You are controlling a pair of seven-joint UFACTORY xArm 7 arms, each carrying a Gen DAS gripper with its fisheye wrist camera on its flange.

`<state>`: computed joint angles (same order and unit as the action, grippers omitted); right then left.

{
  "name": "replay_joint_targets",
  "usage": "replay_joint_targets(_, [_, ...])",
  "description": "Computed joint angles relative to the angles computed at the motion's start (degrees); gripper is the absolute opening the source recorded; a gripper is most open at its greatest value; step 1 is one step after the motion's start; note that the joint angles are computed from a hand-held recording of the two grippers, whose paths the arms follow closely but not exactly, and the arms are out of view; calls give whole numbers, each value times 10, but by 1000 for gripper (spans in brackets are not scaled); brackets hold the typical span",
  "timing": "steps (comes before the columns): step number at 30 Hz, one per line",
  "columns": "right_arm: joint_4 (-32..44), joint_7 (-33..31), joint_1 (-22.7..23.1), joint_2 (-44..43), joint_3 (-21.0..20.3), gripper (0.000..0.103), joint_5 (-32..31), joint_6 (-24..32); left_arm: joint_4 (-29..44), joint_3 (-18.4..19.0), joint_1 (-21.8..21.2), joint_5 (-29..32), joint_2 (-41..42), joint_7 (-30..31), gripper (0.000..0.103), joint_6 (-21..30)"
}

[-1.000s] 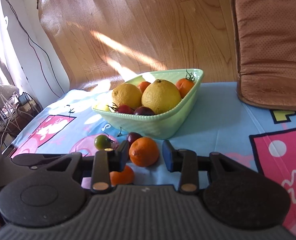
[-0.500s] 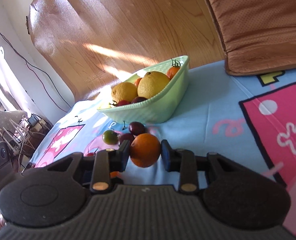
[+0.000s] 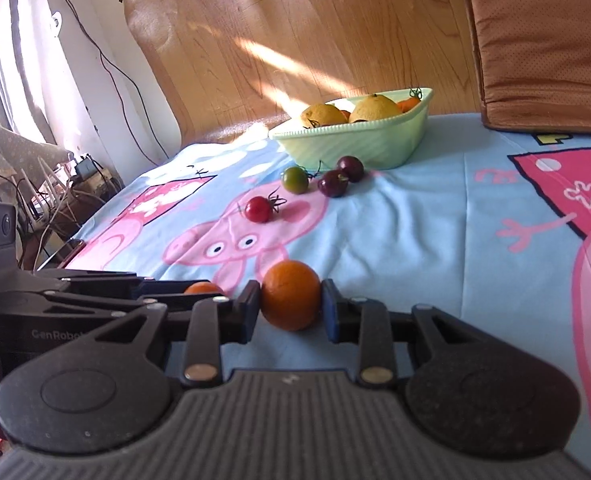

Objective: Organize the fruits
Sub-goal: 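Carry both fruits over the basket and open both grippers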

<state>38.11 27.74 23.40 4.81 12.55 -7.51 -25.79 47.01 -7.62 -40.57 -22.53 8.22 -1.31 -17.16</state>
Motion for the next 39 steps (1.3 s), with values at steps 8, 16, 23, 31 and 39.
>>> replay_joint_targets(8, [-8, -115, 51, -4, -1, 35, 144, -7, -21, -47, 65, 89, -3, -86, 31, -25])
replay_joint_targets(16, [34, -113, 33, 2, -15, 35, 131, -5, 41, -48, 125, 199, 9, -176, 31, -2])
replay_joint_targets(23, [172, -228, 42, 75, -50, 35, 214, -14, 238, -69, 185, 249, 110, -196, 30, 65])
replay_joint_targets(31, [290, -237, 48, 171, -85, 35, 199, 33, 453, -15, 131, 234, 255, -176, 30, 168])
replay_joint_targets(39, [315, -278, 95, 197, -137, 43, 216, 58, 496, 30, 95, 240, 290, -194, 45, 195])
